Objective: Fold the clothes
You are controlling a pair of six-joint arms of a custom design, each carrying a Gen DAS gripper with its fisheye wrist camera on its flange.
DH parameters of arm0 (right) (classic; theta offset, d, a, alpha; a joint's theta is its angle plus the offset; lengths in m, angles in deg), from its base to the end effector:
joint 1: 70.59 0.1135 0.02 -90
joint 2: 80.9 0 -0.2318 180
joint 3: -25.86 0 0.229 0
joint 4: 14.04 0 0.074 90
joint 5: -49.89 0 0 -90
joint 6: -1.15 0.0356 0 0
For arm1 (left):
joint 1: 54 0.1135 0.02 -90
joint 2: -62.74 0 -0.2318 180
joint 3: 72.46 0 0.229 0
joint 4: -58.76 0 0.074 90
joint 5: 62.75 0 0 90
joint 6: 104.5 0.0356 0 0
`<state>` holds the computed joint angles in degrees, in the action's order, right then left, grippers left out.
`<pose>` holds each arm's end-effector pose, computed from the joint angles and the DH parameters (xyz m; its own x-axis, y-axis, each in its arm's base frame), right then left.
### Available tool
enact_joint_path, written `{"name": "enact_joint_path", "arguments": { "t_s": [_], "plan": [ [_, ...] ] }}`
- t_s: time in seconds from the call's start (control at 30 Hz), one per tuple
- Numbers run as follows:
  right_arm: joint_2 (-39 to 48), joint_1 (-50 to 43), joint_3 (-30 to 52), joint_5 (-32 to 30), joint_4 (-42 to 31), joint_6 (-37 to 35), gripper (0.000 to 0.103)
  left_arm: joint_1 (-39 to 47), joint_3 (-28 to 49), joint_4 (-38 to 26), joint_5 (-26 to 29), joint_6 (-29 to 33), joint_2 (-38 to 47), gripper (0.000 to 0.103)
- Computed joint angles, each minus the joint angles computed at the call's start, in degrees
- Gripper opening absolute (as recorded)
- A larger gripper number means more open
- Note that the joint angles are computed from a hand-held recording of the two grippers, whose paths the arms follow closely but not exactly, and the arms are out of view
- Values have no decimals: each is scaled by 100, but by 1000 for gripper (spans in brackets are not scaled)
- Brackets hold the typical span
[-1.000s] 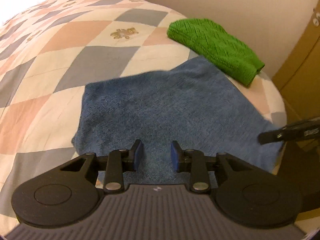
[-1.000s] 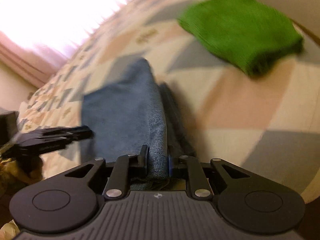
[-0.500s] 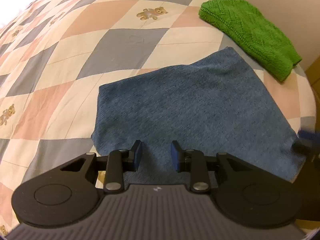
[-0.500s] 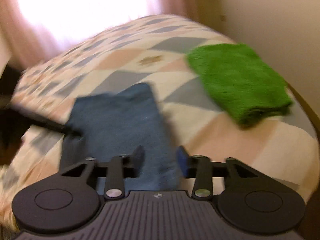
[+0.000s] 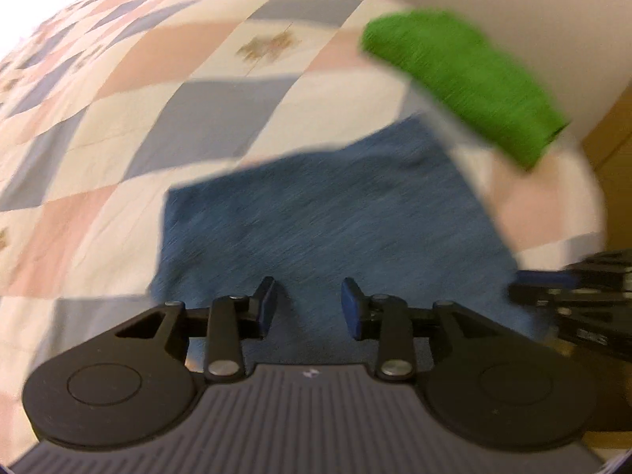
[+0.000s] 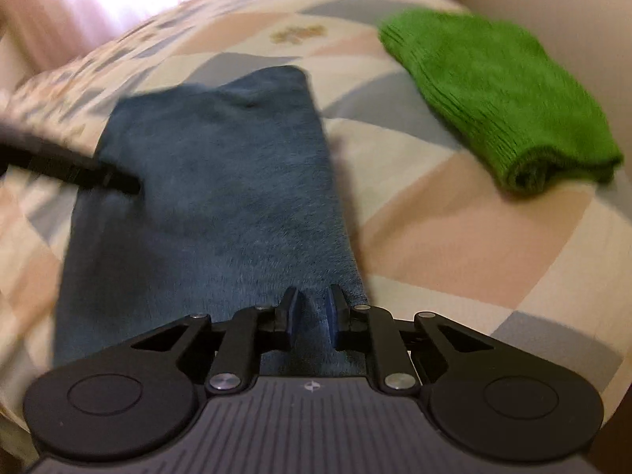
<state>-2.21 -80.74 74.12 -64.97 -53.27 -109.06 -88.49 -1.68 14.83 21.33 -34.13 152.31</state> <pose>0.2083 -0.0221 0.1251 -0.8717 -0.1624 -0.4624 -0.3038 0.9194 0.2498 0.2372 -0.1585 0.1743 -0.8661 0.1896 -0.4625 0.2477 0.9665 -0.0676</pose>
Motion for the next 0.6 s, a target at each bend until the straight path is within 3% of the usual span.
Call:
{"name": "enact_joint_path", "arguments": {
  "t_s": [0.1,0.23,0.33,0.5,0.6],
  "plan": [
    [-656,-93,-200,-131,-58,371,19,27,81,425,225,552,-4,30],
    [-1948,46,-838,66,25,841,22,174,695,961,767,1208,871,22],
    [-2421,190,-1181,183,89,980,22,182,1241,1245,924,1536,1566,17],
    [-1550,317,-1645,623,1220,934,16,183,2390,1246,1009,1684,3074,17],
    [-856,264,-1591,612,1806,1080,16,162,2555,1478,915,1811,3566,21]
  ]
}}
